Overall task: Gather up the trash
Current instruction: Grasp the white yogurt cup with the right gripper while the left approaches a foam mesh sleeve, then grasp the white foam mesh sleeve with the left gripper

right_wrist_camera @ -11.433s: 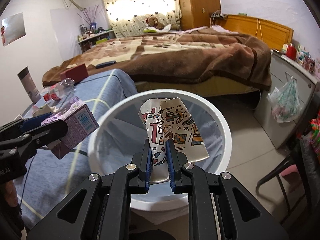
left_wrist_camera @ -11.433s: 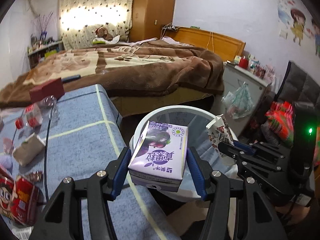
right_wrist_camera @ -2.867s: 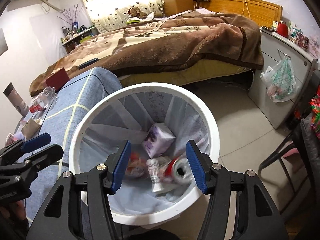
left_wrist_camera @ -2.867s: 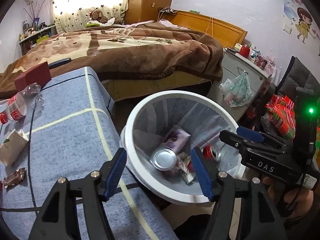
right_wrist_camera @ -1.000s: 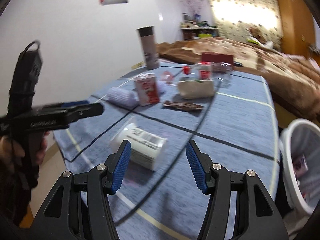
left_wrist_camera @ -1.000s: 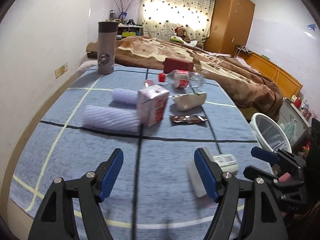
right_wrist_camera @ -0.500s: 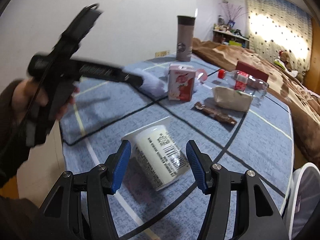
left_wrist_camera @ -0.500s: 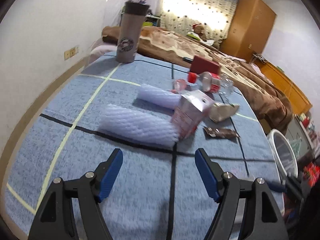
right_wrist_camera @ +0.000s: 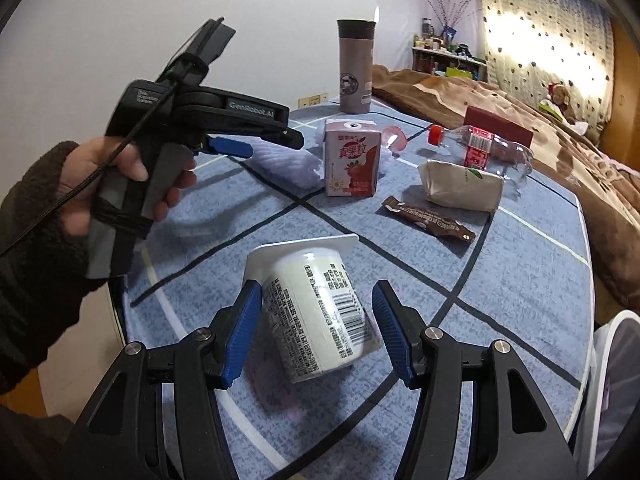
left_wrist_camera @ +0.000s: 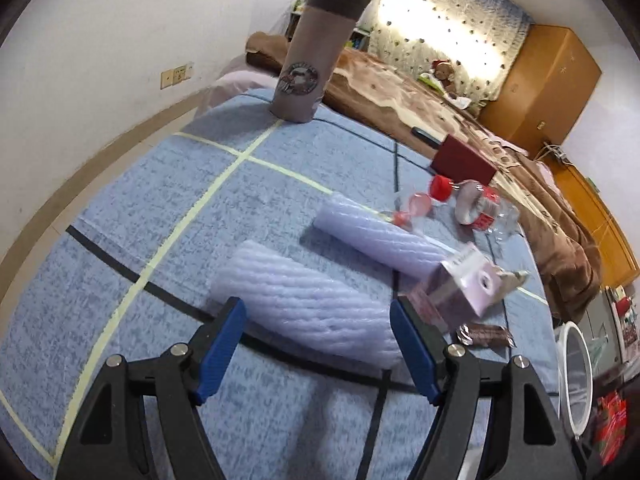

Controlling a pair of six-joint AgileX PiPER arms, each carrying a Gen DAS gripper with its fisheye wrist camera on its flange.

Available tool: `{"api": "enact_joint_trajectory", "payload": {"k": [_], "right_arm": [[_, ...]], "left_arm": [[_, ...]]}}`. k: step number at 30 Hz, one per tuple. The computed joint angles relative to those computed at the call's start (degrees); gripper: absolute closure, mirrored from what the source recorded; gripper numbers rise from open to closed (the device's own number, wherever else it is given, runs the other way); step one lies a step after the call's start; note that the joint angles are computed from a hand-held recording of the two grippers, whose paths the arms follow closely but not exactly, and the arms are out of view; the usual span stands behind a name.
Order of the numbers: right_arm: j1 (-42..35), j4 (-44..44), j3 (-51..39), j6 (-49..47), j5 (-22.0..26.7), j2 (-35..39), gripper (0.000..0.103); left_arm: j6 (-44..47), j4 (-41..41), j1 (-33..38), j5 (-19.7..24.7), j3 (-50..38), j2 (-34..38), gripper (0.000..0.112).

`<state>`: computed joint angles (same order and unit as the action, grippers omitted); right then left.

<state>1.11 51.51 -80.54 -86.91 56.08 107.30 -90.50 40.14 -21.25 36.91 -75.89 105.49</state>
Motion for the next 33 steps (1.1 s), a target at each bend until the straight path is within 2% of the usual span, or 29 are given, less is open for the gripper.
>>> {"api": "enact_joint_trajectory", "payload": {"k": [2,4,6,14,20,22,25,33], "right_arm": [[0.2,0.2,0.1,0.3,-0.6,-0.1,0.044],[0.3,0.8,0.7,0.2,-1.6,-0.5,0.048],[0.4,0.1,-0.2,1.9,-0.4,0.1,0.050],[0.2,1.2,0.4,3.8,-2.8,0.1,0.051],[0.3,1.5,-0.4,6.8,-4.2,0.7,0.051],[0.4,1.9,-0.5,7.5,-4.8,0.9,0.051],[0.1,2.0,-0.8,8.3,-5.0,1.2,0.051],[-0.8,3.2,-2.0,9.4,-4.9,2.0,0.051]], "left_arm": [[2.0,-2.5,1.3,-1.8,-0.7,0.8,0.036],[1.9,-2.8,1.5,-0.6,-2.4,2.4,0.036],[3.4,-5.0,2.0,-0.2,-3.9,3.7,0.036],[5.2,-3.7,0.8,3.7,-7.2,6.0,0.036],[6.1,-5.1,1.8,-1.0,-4.4,4.3,0.051],[6.4,-6.0,2.2,-2.9,-3.7,4.0,0.063],[8.2,-8.3,2.7,-5.9,-3.2,3.7,0.074],[11.8,-10.0,2.3,-8.0,-0.8,0.8,0.082]]}}
